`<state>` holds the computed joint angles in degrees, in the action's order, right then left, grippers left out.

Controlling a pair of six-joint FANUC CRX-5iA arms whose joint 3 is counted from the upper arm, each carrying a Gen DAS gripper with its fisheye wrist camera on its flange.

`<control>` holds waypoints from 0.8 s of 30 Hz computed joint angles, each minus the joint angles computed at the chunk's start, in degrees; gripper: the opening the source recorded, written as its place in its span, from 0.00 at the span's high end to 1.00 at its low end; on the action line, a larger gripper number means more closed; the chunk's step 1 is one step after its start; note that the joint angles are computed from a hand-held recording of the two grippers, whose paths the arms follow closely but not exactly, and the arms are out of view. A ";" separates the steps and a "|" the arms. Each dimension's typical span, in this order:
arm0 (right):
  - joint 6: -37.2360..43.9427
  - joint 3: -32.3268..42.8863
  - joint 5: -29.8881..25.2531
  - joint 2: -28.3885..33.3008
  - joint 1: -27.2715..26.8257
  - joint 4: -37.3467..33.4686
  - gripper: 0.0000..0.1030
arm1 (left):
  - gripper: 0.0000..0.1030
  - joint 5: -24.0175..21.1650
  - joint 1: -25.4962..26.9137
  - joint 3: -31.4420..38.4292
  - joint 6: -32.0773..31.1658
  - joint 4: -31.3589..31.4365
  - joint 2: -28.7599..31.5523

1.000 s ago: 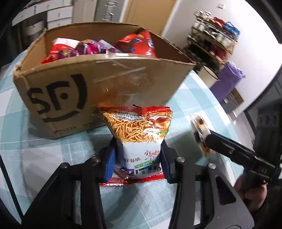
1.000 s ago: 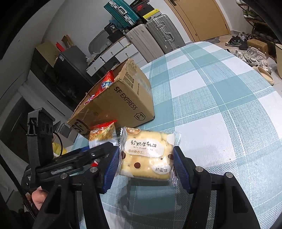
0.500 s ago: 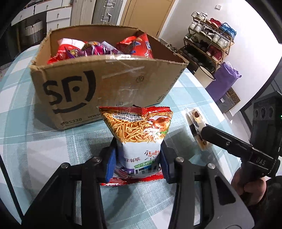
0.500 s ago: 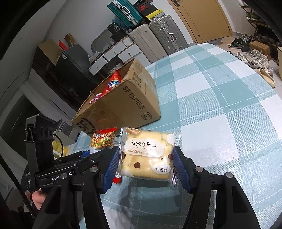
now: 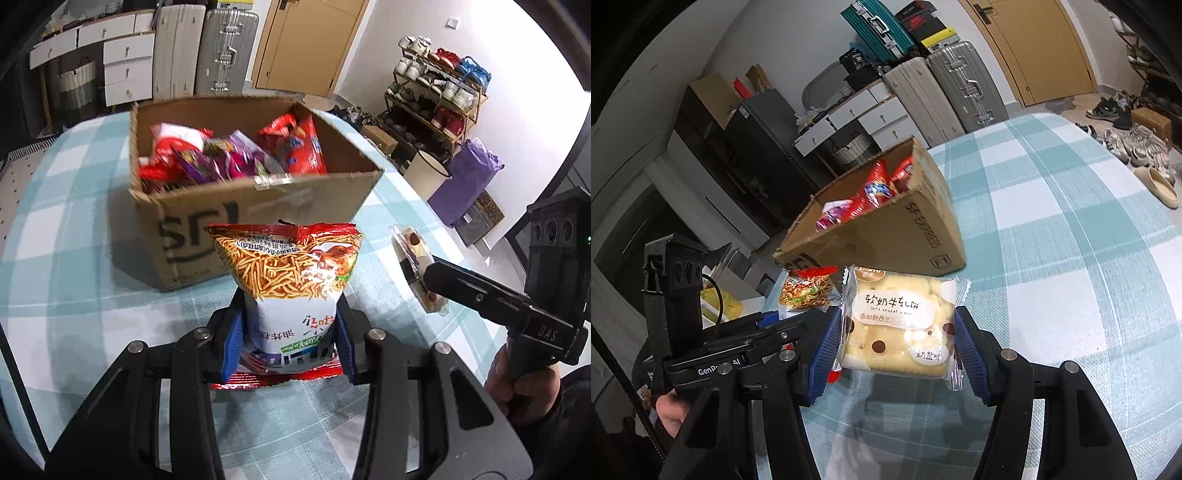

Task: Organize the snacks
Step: 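Carry the noodle bag and bread pack over the SF box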

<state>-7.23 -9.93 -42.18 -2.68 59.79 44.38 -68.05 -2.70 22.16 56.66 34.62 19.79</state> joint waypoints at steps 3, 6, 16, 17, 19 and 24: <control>0.60 1.07 0.09 0.37 0.03 0.54 0.41 | 0.62 -0.74 1.00 1.38 -0.08 0.54 -0.03; 1.70 2.40 0.15 0.95 -0.07 0.67 0.41 | 0.62 -2.17 2.32 3.34 -0.55 0.94 0.15; 9.45 9.67 -0.12 4.07 -0.91 -1.75 0.41 | 0.62 -5.37 4.14 13.04 0.93 -0.40 2.37; 10.39 10.50 -0.03 4.43 -1.07 -2.28 0.41 | 0.62 -5.80 4.22 14.53 1.26 -0.57 2.90; 12.25 12.50 -0.28 5.38 -1.33 -2.86 0.41 | 0.62 -6.63 4.65 16.79 2.13 -0.33 3.70; 16.07 17.63 -0.95 7.79 -2.19 -3.88 0.41 | 0.62 -9.39 5.19 24.51 3.26 -0.60 7.05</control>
